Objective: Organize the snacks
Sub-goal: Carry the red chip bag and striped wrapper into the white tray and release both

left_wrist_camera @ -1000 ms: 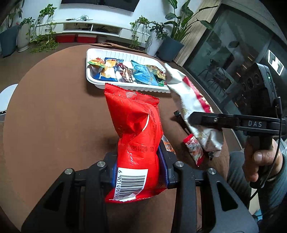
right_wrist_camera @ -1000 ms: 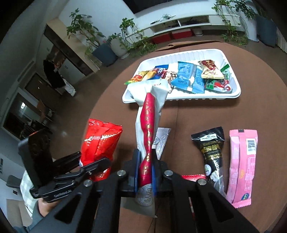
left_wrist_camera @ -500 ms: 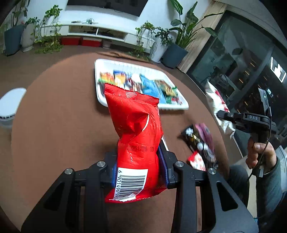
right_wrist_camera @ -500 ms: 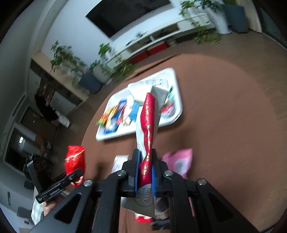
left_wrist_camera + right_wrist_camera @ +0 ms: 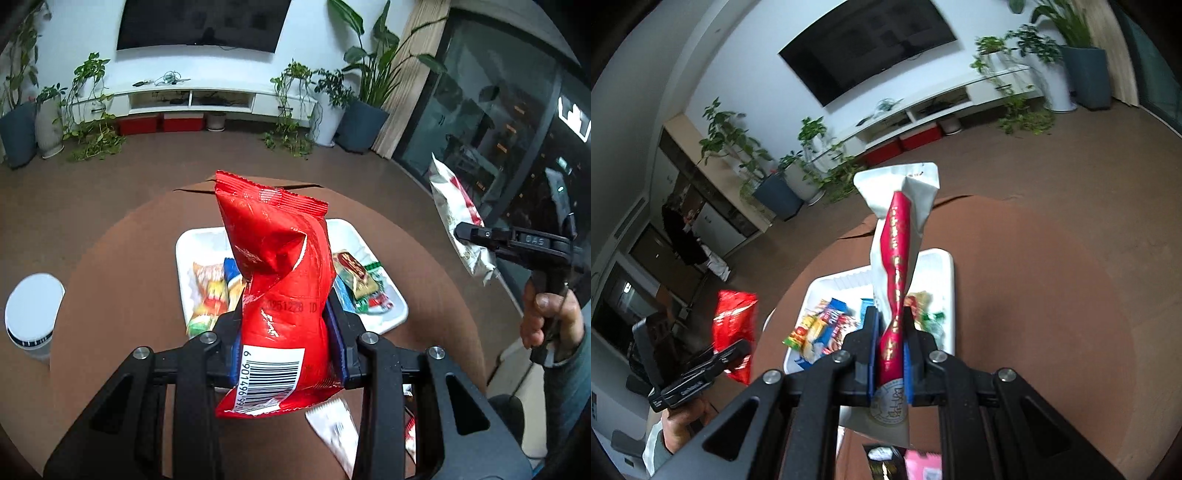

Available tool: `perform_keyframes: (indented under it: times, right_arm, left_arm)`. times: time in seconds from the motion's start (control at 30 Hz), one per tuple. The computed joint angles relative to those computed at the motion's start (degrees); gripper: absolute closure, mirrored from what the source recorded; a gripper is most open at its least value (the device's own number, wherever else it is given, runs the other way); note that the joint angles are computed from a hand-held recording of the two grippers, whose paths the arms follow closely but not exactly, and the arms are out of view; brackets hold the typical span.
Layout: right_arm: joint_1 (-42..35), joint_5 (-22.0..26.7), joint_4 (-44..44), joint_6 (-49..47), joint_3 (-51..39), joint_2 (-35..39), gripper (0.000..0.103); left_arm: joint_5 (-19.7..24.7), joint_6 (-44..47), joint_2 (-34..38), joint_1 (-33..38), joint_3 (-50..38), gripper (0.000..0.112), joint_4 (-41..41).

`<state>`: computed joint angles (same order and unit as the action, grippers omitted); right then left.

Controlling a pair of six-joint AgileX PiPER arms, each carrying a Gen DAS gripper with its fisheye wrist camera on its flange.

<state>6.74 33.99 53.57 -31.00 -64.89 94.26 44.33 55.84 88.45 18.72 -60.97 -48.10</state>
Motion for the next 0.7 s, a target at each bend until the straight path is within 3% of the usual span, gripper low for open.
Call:
perform_keyframes:
  times: [0.23, 0.37, 0.7]
  right_arm:
    - [6.6, 0.9, -6.7, 7.1, -11.2, 12.0, 0.091]
    - [9.0, 1.1, -12.0, 11.7, -16.5, 18.4, 0.091]
    - [11.6, 1.7, -20.4, 18.5, -22.5, 25.1, 0.091]
  left_arm:
    - [-7.1, -11.2, 8.3, -8.7, -5.3, 0.079, 8.5]
    - [-10.7, -13.4, 13.6, -11.1, -6.0, 0.079, 9.4]
    - [-15.5, -20.7, 22.5, -16.0, -10.2, 0.079, 15.1]
